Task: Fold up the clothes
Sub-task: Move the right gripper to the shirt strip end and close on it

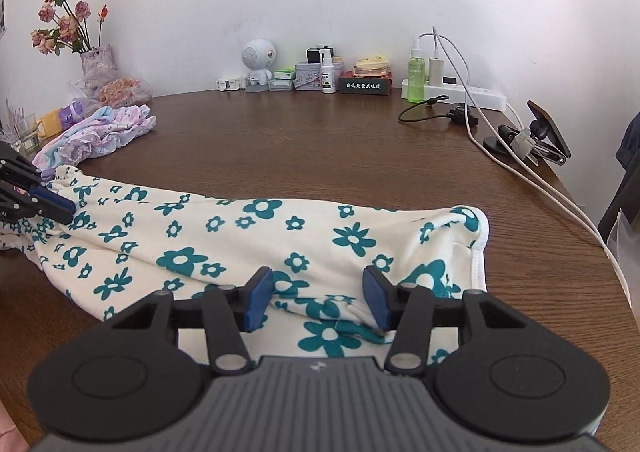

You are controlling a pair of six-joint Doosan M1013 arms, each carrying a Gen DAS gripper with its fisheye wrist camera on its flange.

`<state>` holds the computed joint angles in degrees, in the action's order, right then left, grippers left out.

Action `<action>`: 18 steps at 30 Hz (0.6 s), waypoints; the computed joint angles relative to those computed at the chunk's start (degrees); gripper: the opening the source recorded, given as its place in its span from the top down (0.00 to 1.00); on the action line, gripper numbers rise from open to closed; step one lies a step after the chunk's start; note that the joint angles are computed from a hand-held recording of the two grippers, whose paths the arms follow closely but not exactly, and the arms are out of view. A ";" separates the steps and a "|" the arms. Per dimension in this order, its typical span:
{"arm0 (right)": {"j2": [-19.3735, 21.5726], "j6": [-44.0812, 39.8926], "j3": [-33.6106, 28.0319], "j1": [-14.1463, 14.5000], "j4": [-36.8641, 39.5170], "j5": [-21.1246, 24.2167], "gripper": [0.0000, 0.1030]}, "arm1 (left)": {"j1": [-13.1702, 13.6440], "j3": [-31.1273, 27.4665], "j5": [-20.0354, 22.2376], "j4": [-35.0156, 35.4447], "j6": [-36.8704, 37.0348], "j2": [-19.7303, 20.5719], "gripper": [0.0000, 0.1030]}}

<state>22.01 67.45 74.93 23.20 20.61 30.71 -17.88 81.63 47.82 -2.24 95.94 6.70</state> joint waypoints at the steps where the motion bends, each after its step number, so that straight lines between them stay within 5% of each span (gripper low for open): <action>1: -0.04 -0.40 0.08 0.15 -1.17 -0.16 0.52 | 0.02 0.26 -0.43 0.04 -0.58 -0.14 0.90; 7: -0.38 -1.28 0.52 -0.19 1.26 -0.74 0.50 | -0.26 0.77 -1.70 0.74 -3.67 -0.45 0.89; 10: -2.89 -5.31 3.15 -0.86 10.68 -4.27 0.28 | -1.71 -0.72 -2.26 3.12 -3.49 -0.30 0.71; 12: -5.02 -6.40 5.41 -1.20 15.84 -7.93 0.18 | -2.83 -1.51 -5.19 2.57 -0.97 -0.29 0.49; 16: -7.72 12.90 8.10 -1.89 6.56 -10.00 0.01 | -4.82 -4.98 -7.34 -1.27 6.41 1.68 0.34; 18: -8.56 24.19 9.25 -2.22 0.40 -9.83 0.00 | -5.87 -7.31 -6.54 -2.57 8.99 3.57 0.23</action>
